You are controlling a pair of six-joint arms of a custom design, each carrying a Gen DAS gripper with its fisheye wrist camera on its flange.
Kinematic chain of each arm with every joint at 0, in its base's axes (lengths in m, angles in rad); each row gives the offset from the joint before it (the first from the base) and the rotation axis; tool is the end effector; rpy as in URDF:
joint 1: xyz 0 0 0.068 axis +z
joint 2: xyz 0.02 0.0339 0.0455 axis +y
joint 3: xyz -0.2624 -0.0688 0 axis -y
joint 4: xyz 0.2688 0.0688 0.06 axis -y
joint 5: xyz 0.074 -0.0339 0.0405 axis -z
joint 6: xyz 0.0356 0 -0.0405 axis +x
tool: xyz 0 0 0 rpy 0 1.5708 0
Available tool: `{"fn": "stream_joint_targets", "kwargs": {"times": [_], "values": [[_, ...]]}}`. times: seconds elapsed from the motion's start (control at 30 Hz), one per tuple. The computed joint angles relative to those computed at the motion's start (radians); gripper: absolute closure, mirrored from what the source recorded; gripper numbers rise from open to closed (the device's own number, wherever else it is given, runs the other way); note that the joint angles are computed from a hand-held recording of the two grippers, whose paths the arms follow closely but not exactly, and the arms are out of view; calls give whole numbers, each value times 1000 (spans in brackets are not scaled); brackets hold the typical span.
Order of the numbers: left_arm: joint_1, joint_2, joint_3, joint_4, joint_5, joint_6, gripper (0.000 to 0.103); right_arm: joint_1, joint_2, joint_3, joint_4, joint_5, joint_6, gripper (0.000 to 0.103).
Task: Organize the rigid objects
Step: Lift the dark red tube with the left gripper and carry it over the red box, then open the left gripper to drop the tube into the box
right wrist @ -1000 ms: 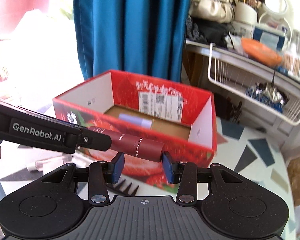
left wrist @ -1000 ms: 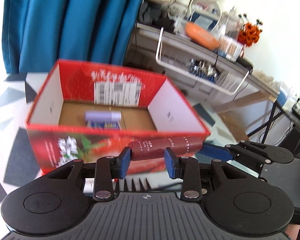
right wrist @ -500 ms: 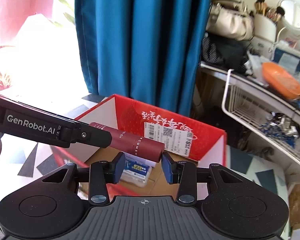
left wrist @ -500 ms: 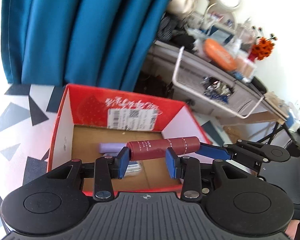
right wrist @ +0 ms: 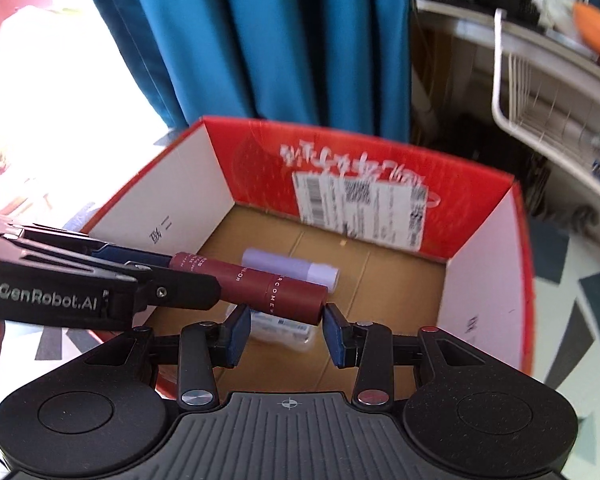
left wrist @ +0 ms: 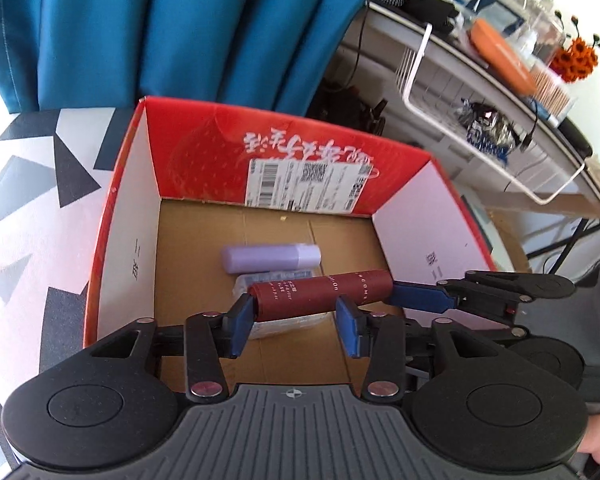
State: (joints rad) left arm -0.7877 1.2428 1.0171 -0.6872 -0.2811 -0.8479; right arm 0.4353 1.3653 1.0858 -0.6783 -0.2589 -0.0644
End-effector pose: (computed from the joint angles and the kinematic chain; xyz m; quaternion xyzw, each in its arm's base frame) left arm 0.2024 -0.1894 0.2746 -0.0734 0.9353 -0.1427 0.3155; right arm 0.2716 0.1364 0.2652 -0.2715 0.9064 0.1761 0.2714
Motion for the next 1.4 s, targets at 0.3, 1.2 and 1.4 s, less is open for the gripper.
{"fn": "stream_joint_targets", "kwargs": {"times": [0.3, 1.2, 1.4], "values": [[10, 24, 3, -5, 8, 24, 55, -19, 80, 28, -55, -51, 70, 66], [-197, -68, 106, -276, -361, -54, 0, 3, -112, -22, -78, 110, 102, 0], [-315, -60, 149, -457, -511, -235, 0, -25, -234, -91, -62, 109, 114, 0]]}}
